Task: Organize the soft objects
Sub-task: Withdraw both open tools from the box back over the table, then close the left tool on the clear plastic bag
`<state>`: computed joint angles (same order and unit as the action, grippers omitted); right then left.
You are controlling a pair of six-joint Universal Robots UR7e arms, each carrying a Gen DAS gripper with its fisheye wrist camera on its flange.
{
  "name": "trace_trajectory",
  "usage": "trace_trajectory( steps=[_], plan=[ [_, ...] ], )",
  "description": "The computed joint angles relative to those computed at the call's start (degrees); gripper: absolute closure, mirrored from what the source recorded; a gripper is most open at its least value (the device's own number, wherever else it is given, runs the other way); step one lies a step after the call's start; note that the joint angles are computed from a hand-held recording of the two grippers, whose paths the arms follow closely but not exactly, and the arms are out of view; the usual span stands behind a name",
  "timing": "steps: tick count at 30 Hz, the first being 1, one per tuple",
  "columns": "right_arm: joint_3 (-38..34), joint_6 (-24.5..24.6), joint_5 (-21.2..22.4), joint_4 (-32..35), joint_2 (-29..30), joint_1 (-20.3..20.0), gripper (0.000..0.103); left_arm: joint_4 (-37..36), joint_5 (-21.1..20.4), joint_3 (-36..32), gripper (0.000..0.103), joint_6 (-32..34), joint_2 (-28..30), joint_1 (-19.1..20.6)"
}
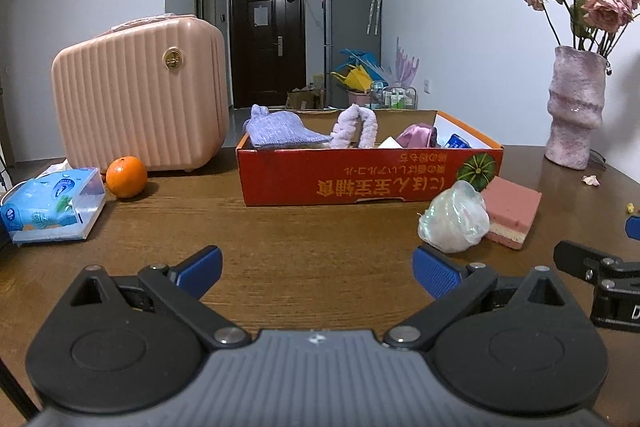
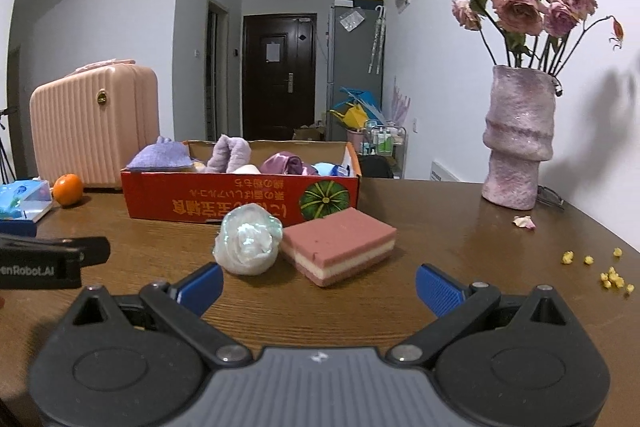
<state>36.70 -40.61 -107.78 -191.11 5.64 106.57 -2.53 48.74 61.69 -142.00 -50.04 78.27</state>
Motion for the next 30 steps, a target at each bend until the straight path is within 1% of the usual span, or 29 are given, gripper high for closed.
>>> trace_trajectory(
  steps=[5,9,13,22,25,30],
  plan=[
    [-1.50,0.88,-0.76,0.80,0.51,-0.13,0.000,0.62,0.10,-0.34,0.000,0.28,0.31,-0.02],
    [-3.04,1.56,-1.54,1.37,1.07,-0.22,0.000,5.51,1.52,-3.63,0.000,-0.28,2.08,0.19],
    [-4.98,2.48,-2.51,1.94,1.79,-0.43,0.000,7.09,2.56,-5.34,0.000,-0.33,3.28,0.20],
    [-10.12,4.47,-3.82,4.16,3.56,-1.08,0.000,13.50,4.32,-14.81,0.000,-2.38,9.10,0.18],
    [-13.56,4.81,-4.38,5.33,5.03,-1.30,0.000,15.68,4.88,-18.51,0.000,-2.63,11.44,0.09],
    [-21.36,5.54,-5.60,8.72,8.40,-1.69,0.000,19.82,5.47,-25.17,0.000,-2.44,15.58,-0.03]
  ],
)
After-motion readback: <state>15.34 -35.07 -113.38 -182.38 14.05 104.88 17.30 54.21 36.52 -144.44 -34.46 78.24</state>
